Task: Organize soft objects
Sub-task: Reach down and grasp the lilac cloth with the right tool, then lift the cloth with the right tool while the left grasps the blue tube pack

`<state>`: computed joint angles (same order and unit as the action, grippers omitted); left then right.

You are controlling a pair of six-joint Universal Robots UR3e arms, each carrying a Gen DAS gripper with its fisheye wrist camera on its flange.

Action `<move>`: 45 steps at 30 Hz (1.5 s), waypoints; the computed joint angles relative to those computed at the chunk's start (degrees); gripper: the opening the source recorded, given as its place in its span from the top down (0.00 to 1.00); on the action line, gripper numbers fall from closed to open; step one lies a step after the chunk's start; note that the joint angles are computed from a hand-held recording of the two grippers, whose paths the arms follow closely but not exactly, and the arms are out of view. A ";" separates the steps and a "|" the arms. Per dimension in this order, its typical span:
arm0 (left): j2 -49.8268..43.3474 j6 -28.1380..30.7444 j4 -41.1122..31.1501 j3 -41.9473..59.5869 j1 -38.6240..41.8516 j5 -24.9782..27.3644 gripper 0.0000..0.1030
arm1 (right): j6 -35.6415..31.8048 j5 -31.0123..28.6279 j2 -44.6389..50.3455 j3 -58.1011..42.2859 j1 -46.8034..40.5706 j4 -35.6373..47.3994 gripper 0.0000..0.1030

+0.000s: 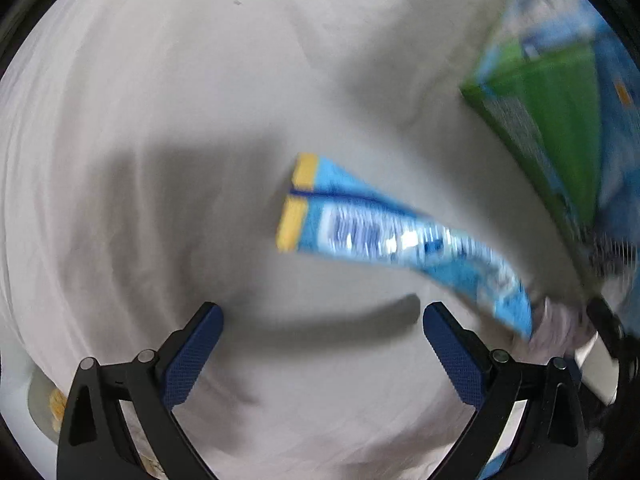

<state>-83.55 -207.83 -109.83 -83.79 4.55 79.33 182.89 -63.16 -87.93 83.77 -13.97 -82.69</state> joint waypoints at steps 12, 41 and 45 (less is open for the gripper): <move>6.97 -12.90 9.89 -9.75 -0.75 -16.84 0.00 | -6.94 -10.65 -1.91 -4.30 2.82 5.70 0.73; -10.52 -26.07 15.80 4.91 -19.66 -3.13 0.11 | -3.54 -4.52 -1.78 2.30 -1.19 5.37 0.41; -18.72 -19.99 8.81 18.05 -24.44 2.70 0.63 | -2.32 -7.24 -0.09 1.22 0.97 5.42 0.51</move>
<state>-102.27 -227.82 -101.03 -65.75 -19.88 82.03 180.57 -70.40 -88.02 85.00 -13.00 -77.27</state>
